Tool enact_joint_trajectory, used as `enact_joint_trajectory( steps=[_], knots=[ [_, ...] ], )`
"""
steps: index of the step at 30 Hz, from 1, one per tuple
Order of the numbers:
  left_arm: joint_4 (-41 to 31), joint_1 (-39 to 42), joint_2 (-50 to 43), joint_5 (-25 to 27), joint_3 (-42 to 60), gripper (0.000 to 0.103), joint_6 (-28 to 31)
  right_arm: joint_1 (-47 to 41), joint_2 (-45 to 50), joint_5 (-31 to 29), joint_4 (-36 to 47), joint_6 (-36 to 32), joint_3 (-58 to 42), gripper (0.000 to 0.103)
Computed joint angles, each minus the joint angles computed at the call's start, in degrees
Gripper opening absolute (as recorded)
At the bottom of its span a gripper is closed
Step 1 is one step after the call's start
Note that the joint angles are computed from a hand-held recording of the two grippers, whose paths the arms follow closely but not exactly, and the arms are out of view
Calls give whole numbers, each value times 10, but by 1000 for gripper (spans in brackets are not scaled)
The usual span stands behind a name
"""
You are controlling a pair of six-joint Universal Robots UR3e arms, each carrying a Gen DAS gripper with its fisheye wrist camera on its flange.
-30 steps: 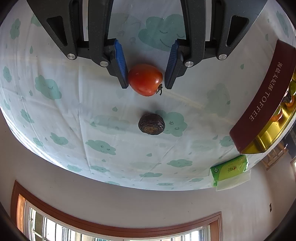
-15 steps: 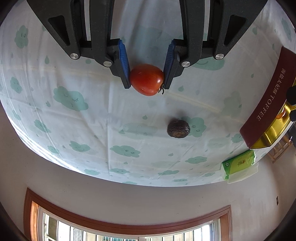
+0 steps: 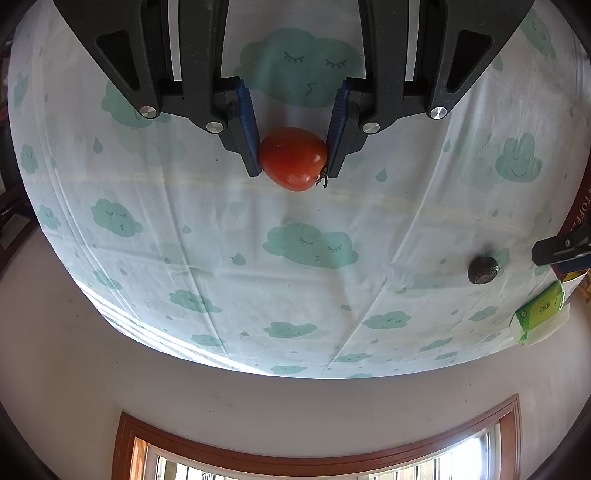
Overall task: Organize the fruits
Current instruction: 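Grasp the last dark brown fruit with the left gripper while the right gripper holds the red tomato, then carry the dark brown fruit into the tin tray and open the left gripper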
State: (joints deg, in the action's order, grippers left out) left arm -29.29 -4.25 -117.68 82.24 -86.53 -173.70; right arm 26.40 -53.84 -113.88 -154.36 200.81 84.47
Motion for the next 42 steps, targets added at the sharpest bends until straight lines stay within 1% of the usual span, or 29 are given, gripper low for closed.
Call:
enact_joint_trajectory(
  steps=[4, 6, 8, 11, 14, 16, 17, 18, 19, 20, 21, 22, 24, 30, 38, 42],
  knots=[
    [-34, -6, -48, 2, 68, 87, 16, -1, -16, 4, -30, 6, 37, 36],
    [-58, -5, -67, -8, 99, 80, 20, -1, -16, 4, -41, 6, 43, 36],
    [-73, -3, -82, -21, 122, 79, 17, -2, -19, 7, -45, 7, 49, 36],
    [-93, -7, -104, -25, 154, 71, 12, -5, -22, 12, -52, 8, 56, 36],
    [-109, -14, -127, -25, 187, 66, 12, -6, -23, 14, -53, 7, 58, 36],
    [-122, -20, -145, -17, 214, 59, 11, -8, -24, 16, -56, 6, 60, 36],
    [-130, -21, -152, -15, 224, 49, 10, -8, -24, 17, -56, 6, 61, 36],
    [-134, -22, -156, -15, 229, 44, 8, -8, -25, 17, -57, 6, 63, 36],
    [-125, -23, -155, -12, 224, 44, 7, -7, -25, 17, -57, 6, 63, 36],
    [-118, -25, -153, -7, 218, 42, 9, -7, -25, 17, -57, 6, 62, 36],
    [-117, -25, -150, -9, 214, 33, 15, -7, -25, 17, -56, 6, 62, 36],
    [-116, -25, -147, -11, 209, 32, 19, -7, -25, 16, -56, 7, 61, 36],
    [-108, -28, -139, 2, 194, 32, 18, -7, -25, 16, -56, 6, 61, 36],
    [-92, -20, -92, -1, 122, 32, 19, -7, -24, 16, -55, 6, 60, 36],
    [-70, -6, 3, -7, -15, 32, 21, -7, -23, 16, -55, 7, 59, 36],
    [-49, -5, 54, -2, -91, 32, 26, -7, -24, 16, -56, 7, 61, 36]
  ],
)
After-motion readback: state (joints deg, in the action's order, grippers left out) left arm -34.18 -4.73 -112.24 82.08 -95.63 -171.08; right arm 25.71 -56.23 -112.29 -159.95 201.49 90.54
